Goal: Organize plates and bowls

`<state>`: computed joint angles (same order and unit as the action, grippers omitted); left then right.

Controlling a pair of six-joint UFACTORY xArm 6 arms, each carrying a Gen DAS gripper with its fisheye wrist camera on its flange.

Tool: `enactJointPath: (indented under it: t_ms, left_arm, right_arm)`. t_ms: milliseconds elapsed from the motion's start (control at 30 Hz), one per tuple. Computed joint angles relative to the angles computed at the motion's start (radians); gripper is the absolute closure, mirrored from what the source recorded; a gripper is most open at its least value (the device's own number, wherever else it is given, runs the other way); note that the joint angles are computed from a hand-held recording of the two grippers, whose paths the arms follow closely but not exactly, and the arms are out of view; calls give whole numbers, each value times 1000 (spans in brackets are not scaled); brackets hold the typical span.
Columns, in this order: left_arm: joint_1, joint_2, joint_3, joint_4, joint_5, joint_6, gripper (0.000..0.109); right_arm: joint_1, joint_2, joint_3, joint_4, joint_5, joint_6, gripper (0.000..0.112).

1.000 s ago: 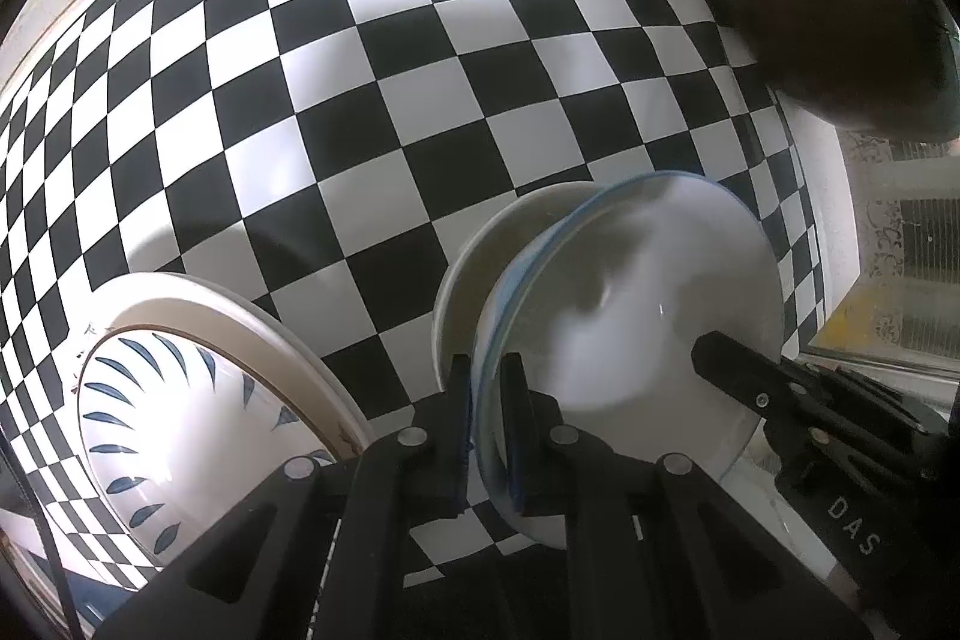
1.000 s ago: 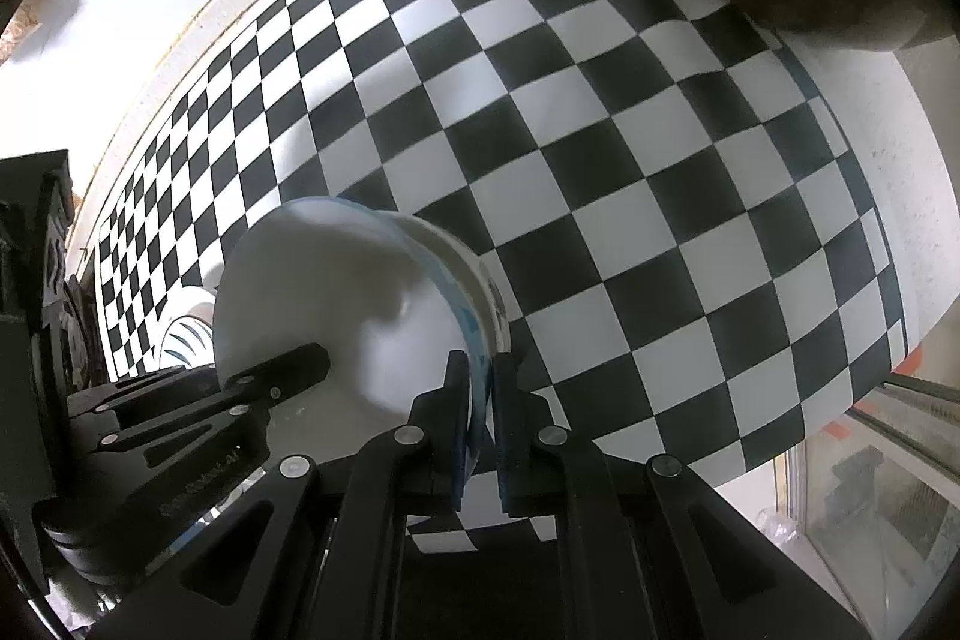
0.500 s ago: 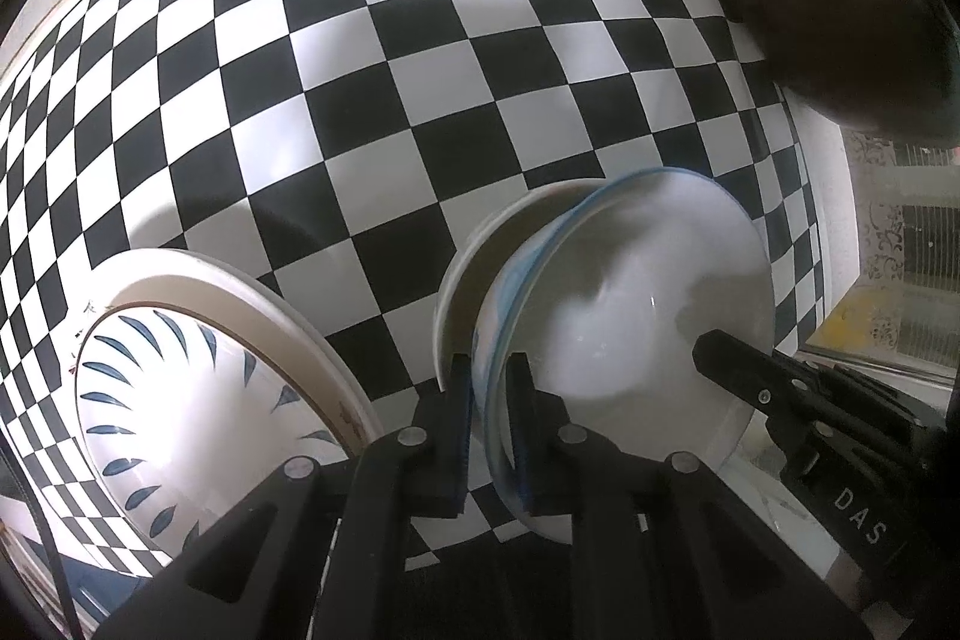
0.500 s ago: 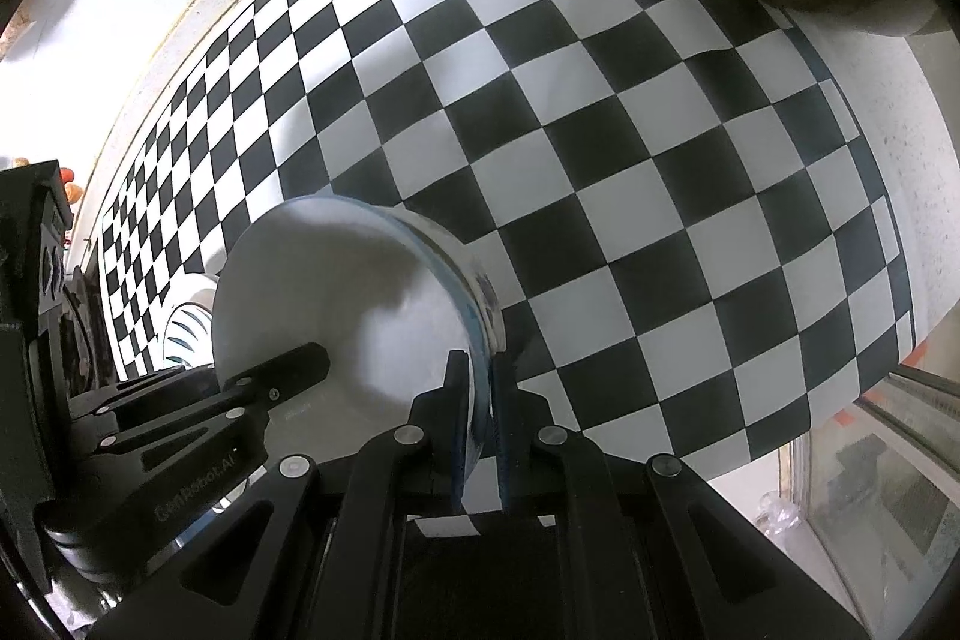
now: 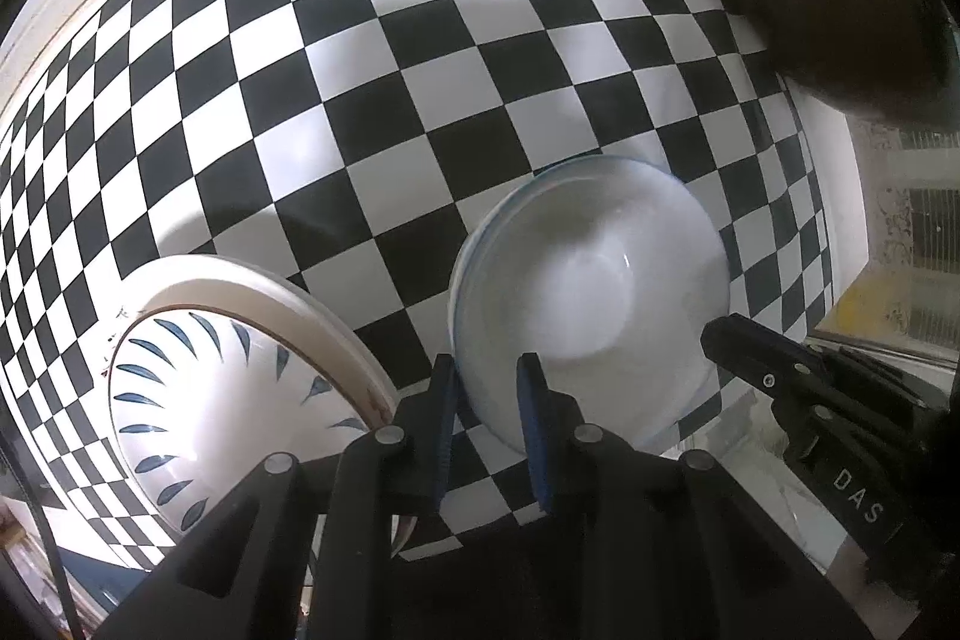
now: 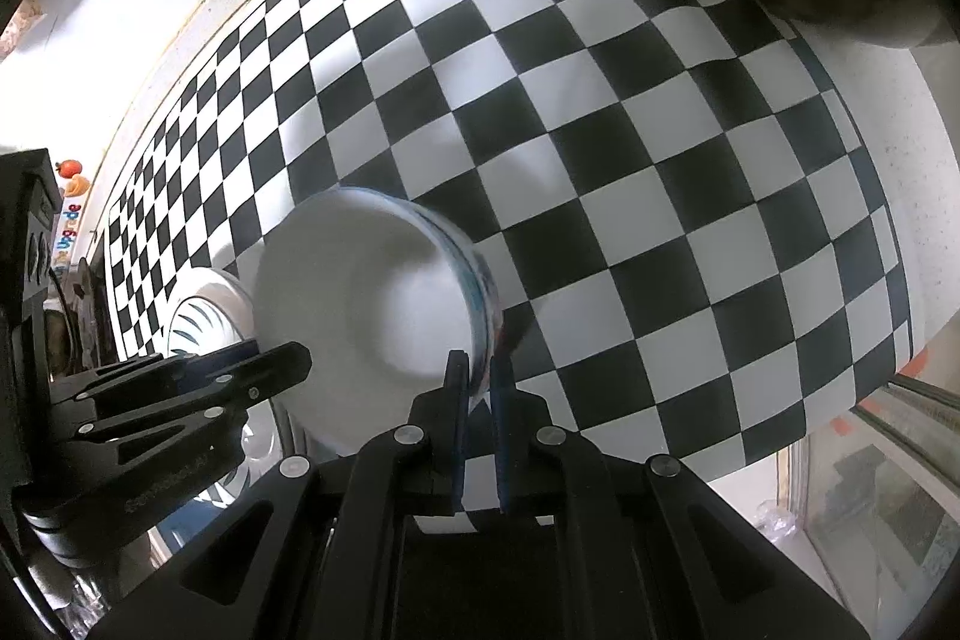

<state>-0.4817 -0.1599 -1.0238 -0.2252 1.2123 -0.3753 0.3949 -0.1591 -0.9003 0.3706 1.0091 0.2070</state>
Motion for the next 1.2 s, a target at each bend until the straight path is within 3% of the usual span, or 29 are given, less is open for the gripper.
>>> enactJointPath:
  t_ms: [433,567,633,767,900,1000,1200]
  left_arm:
    - [10,-45,-50,88,-27,-62,89]
    - [64,17,-142,107,-72,-62,83]
    - [98,79,-210,95,-86,-58,83]
    - [148,252,-402,77,-97,-27,83]
    - [187,468,-661,52,-42,27,83]
    - [205,634,-875,50,34,70,83]
    - [223,1018,-1418,52,284,117,83]
  right_arm:
    - [-42,26,-73,69,28,-45,103]
    - [-73,85,-181,110,8,-58,76]
    - [-82,147,-262,102,-24,-46,73]
    - [-94,300,-428,117,-59,-2,73]
    - [-85,456,-584,97,-106,110,73]
    - [-89,550,-675,90,-103,155,73]
    - [-86,698,-829,40,-84,248,73]
